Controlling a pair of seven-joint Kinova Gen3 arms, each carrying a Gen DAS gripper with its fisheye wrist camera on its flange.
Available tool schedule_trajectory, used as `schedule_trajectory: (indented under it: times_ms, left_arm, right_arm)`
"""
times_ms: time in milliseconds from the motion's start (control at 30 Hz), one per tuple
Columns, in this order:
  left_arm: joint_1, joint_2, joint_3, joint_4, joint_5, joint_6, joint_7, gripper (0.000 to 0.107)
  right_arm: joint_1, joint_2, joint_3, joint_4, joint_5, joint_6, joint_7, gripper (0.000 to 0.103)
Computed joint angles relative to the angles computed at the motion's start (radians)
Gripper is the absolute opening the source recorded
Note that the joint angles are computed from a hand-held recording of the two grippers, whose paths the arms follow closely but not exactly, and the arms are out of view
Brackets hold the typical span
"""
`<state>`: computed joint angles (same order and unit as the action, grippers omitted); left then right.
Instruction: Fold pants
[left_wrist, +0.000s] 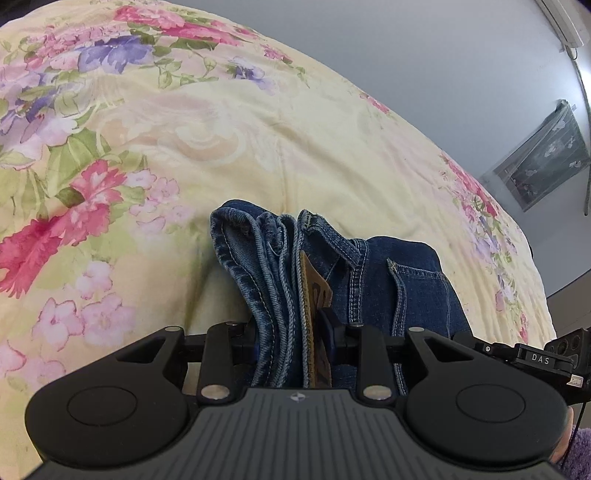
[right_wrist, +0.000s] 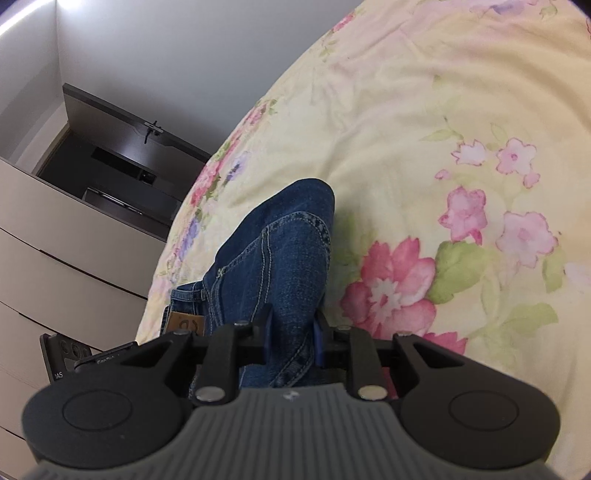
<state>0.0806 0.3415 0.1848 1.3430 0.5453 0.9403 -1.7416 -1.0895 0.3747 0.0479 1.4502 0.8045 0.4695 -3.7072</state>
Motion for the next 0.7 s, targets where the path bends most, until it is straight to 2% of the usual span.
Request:
schedule_trajectory:
  times_ms: [100, 233, 300, 333, 367, 433, 533, 600, 633, 700]
  left_arm:
    - [-0.090, 0.025, 0.109, 0.009, -0.017, -0.012, -0.022, 0.038]
    - [-0.222, 0.049, 0.294, 0.036, -0.078, -0.057, 0.032, 0.041]
    - [-0.270, 0.053, 0.368, 0.041, -0.126, -0.069, 0.086, 0.042]
    - [-0.272, 0.048, 0.377, 0.035, -0.147, -0.060, 0.126, 0.043]
    - [-0.255, 0.039, 0.369, 0.018, -0.180, -0.042, 0.167, 0.043]
    - [-0.174, -0.024, 0.301, 0.019, -0.261, -0.045, 0.229, 0.044]
    - [-0.035, -0.148, 0.191, 0.090, -0.383, -0.094, 0.221, 0.042]
    - [0.058, -0.218, 0.126, 0.145, -0.451, -0.121, 0.231, 0.040]
    - [0.104, -0.254, 0.086, 0.180, -0.461, -0.144, 0.229, 0.037]
    - [0.182, -0.312, 0.019, 0.234, -0.457, -0.170, 0.221, 0.036]
  right_arm:
    - [0.052, 0.028, -0.074, -0.043, -0.033, 0.077, 0.099, 0.017]
    - [0.014, 0.051, -0.009, -0.066, -0.139, 0.106, 0.142, 0.019]
    - [0.021, 0.065, -0.030, -0.125, -0.185, 0.186, 0.224, 0.020]
    - [0.026, 0.072, -0.044, -0.157, -0.196, 0.227, 0.264, 0.021]
    - [0.039, 0.078, -0.070, -0.189, -0.199, 0.267, 0.305, 0.023]
    - [0.019, 0.088, -0.070, -0.248, -0.192, 0.349, 0.386, 0.029]
    - [-0.111, 0.095, 0.032, -0.311, -0.169, 0.471, 0.508, 0.033]
    - [-0.181, 0.100, 0.061, -0.352, -0.155, 0.552, 0.584, 0.033]
    - [-0.199, 0.107, 0.048, -0.376, -0.134, 0.593, 0.603, 0.033]
    - [-0.209, 0.126, -0.030, -0.427, -0.062, 0.674, 0.626, 0.032]
